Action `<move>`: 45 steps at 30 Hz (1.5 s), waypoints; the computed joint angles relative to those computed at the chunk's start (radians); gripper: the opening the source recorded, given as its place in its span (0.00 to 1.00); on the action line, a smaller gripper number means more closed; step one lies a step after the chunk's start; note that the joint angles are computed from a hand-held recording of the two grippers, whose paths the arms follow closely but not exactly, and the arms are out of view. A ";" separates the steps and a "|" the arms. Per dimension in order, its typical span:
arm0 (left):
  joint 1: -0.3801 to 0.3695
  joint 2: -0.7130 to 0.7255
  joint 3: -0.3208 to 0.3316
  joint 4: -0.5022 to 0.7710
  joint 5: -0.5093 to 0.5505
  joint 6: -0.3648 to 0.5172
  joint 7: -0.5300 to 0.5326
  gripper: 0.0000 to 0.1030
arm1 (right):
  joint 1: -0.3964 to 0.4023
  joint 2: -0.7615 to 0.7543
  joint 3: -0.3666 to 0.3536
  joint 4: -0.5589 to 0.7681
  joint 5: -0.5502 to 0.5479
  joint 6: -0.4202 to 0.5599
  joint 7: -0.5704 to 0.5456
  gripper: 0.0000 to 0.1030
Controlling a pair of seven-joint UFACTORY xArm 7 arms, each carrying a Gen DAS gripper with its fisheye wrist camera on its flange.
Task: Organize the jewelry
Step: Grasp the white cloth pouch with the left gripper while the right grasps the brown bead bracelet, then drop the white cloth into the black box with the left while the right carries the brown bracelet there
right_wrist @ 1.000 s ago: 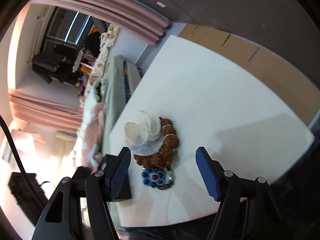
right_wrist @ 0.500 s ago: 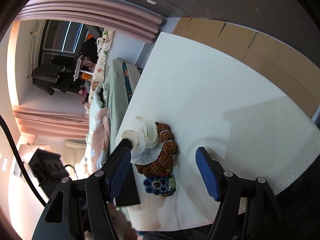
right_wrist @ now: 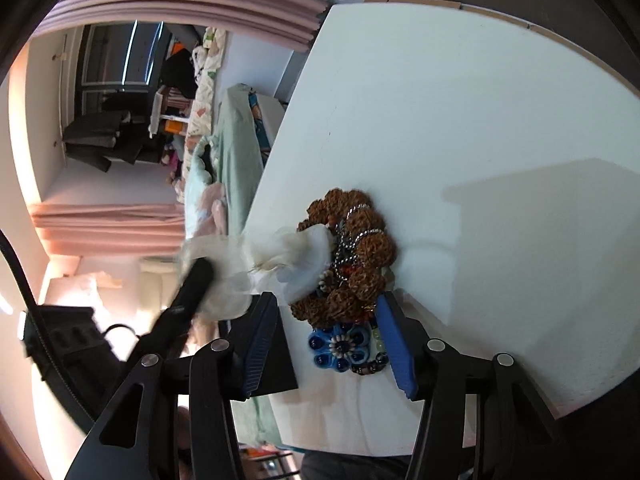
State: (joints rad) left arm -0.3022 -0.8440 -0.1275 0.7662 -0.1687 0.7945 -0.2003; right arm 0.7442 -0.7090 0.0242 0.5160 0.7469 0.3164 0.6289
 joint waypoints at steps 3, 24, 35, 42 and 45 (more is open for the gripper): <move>0.008 -0.028 0.012 -0.001 0.004 -0.004 0.003 0.00 | -0.034 0.015 0.026 0.004 -0.019 0.003 0.046 0.47; 0.106 -0.256 0.136 -0.055 -0.026 0.077 0.058 0.00 | -0.071 -0.006 0.091 0.090 -0.281 -0.098 0.226 0.20; 0.168 -0.279 0.175 -0.024 -0.018 0.098 0.079 0.00 | 0.044 0.166 0.023 0.274 -0.220 -0.217 0.185 0.20; 0.189 -0.283 0.176 -0.027 -0.013 0.106 0.084 0.00 | 0.301 0.251 -0.110 0.290 -0.165 -0.421 0.147 0.20; 0.191 -0.274 0.174 -0.039 -0.015 0.108 0.082 0.00 | 0.363 0.264 -0.153 0.282 -0.190 -0.417 0.171 0.20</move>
State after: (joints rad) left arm -0.1109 -1.1180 0.0470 0.7269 -0.1838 0.9026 -0.1187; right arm 1.1073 -0.4450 -0.1290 0.7984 0.5567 -0.1006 0.7996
